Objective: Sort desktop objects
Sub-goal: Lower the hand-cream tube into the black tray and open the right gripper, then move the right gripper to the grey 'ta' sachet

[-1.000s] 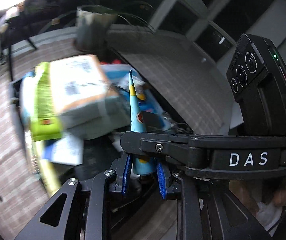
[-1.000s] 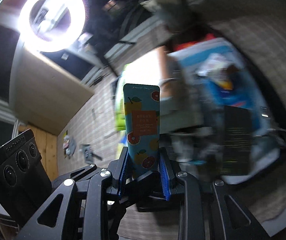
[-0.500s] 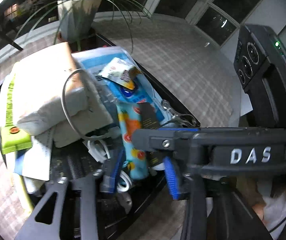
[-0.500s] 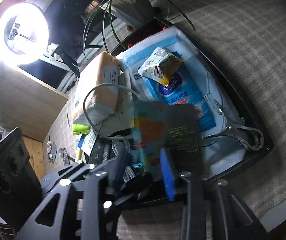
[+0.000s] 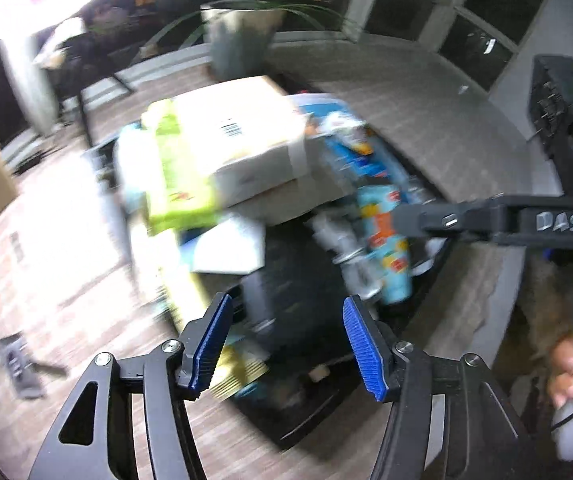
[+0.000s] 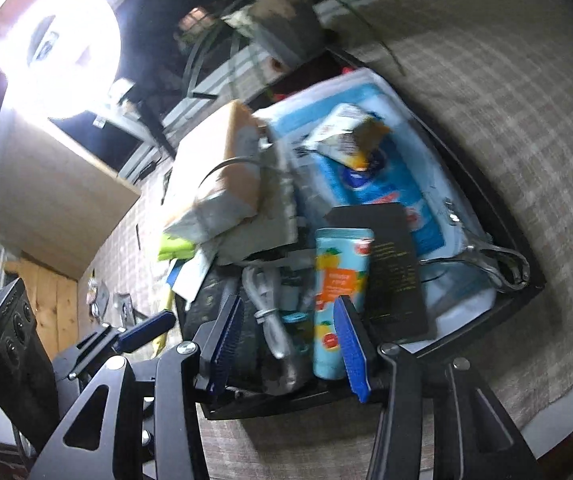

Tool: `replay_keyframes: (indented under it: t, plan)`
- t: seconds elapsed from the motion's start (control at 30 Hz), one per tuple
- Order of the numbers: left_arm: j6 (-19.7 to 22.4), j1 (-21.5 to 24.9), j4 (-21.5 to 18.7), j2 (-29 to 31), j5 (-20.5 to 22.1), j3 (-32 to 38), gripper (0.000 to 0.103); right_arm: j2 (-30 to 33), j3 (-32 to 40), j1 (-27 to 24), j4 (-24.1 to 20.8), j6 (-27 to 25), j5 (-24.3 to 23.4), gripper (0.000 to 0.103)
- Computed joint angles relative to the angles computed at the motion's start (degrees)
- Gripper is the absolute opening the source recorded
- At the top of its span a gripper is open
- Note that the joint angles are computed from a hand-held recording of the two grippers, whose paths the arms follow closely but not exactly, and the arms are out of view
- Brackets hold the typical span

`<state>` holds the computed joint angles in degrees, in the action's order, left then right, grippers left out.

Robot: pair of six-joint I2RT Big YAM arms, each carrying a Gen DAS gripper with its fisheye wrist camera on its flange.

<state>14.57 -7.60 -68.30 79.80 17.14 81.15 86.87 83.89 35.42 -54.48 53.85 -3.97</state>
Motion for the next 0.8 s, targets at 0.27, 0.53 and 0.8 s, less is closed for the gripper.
replay_keyframes:
  t: [0.27, 0.53, 0.8]
  plan:
    - [4.91, 13.43, -2.36, -2.82, 1.92, -1.7, 0.068, 7.22, 12.06, 6.56, -4.5, -4.61, 4.03, 0.043]
    - [11.2, 26.32, -3.85, -2.84, 4.87, 0.61, 0.068, 16.31, 24.93, 10.7, -6.69, -6.67, 2.53, 0.043]
    - [15.72, 37.3, -5.56, 3.83, 4.51, 4.49, 0.068, 26.83, 38.96, 13.29, -10.14, -7.21, -1.53, 0.043]
